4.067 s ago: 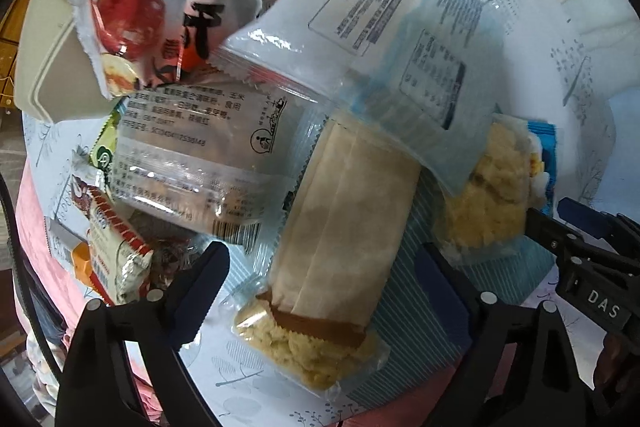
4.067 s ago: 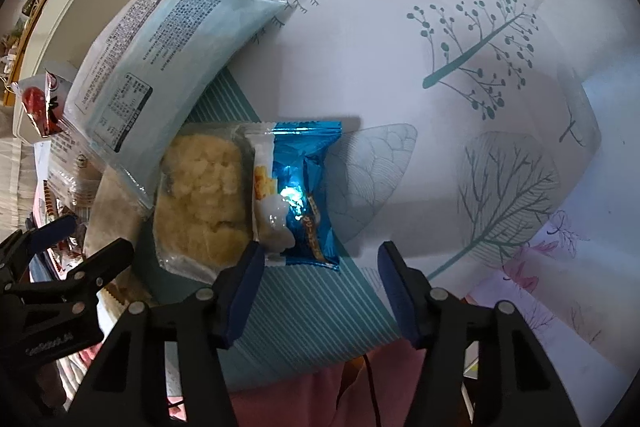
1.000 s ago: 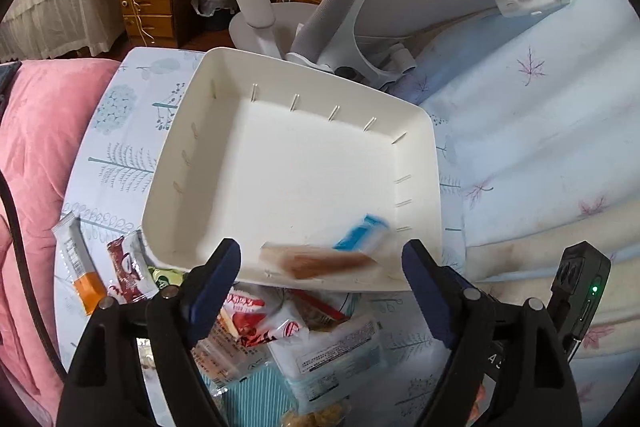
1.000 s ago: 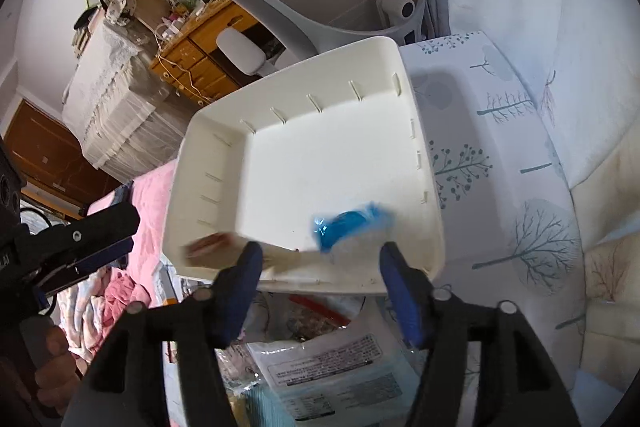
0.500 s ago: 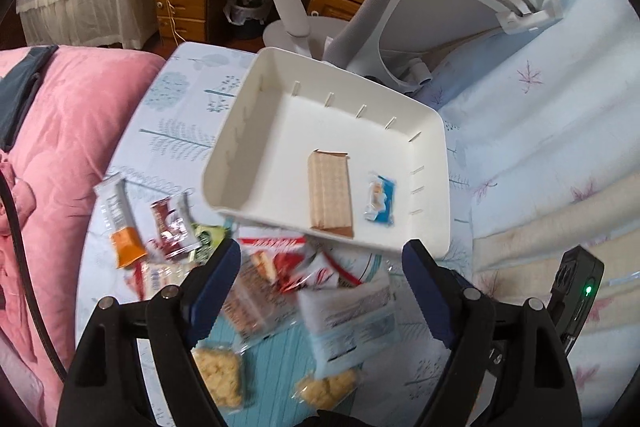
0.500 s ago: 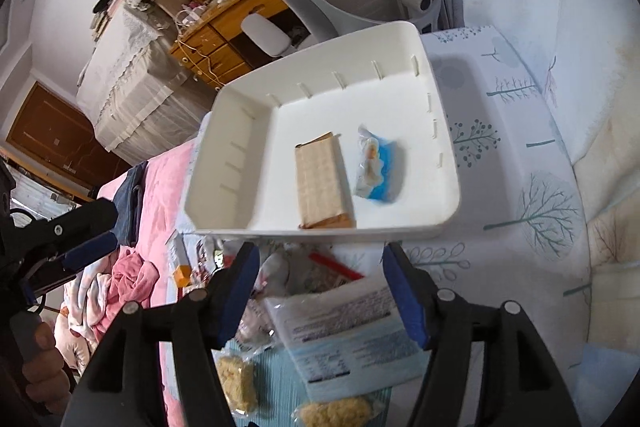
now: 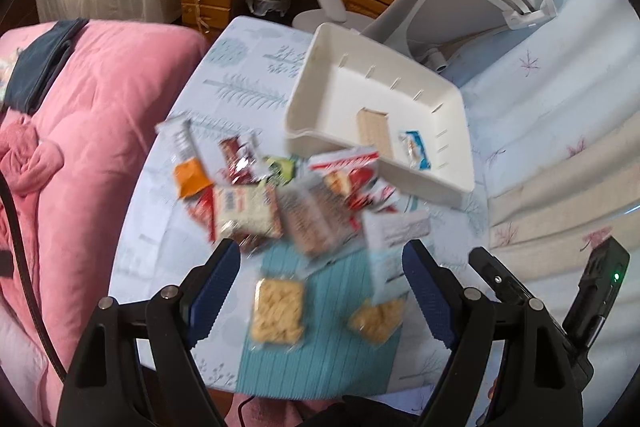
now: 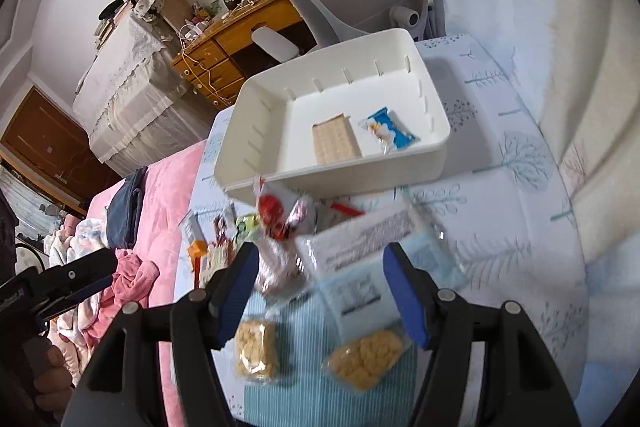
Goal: Organize snacks
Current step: 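Grasp a clear cracker bag with the left tool while the right tool grasps another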
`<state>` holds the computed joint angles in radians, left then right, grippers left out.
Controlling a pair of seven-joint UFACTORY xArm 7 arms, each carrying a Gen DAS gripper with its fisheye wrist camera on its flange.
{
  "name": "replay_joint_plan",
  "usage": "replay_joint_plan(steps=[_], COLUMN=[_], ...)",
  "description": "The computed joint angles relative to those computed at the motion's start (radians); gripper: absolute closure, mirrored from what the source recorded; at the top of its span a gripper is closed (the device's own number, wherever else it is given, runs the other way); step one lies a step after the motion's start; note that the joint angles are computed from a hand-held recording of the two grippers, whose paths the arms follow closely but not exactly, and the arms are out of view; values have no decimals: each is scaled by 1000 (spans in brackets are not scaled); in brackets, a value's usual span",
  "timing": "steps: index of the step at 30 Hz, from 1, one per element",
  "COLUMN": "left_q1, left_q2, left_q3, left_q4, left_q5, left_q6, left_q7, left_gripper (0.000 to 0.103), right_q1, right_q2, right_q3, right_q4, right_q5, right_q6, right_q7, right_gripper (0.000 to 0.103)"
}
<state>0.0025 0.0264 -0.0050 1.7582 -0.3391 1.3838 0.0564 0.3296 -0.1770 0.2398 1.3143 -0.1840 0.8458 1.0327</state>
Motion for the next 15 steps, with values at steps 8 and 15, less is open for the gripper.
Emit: replay_joint_plan(steps=[8,15], left_q1=[25,15], left_q2=[-89,-122], left_q3=[30,31], left_q4=[-152,-243], left_q5=[-18,15], left_q6=[45,72], left_q7=[81,119], left_gripper=[21,21], right_q1=[31,66], right_q2=[-70,-90], right_q3=[69,86], right_q4=[-89,-148], right_q5=[-29,18], right_q6=[51,78], right_q7=[145,225], right_gripper=[31,27])
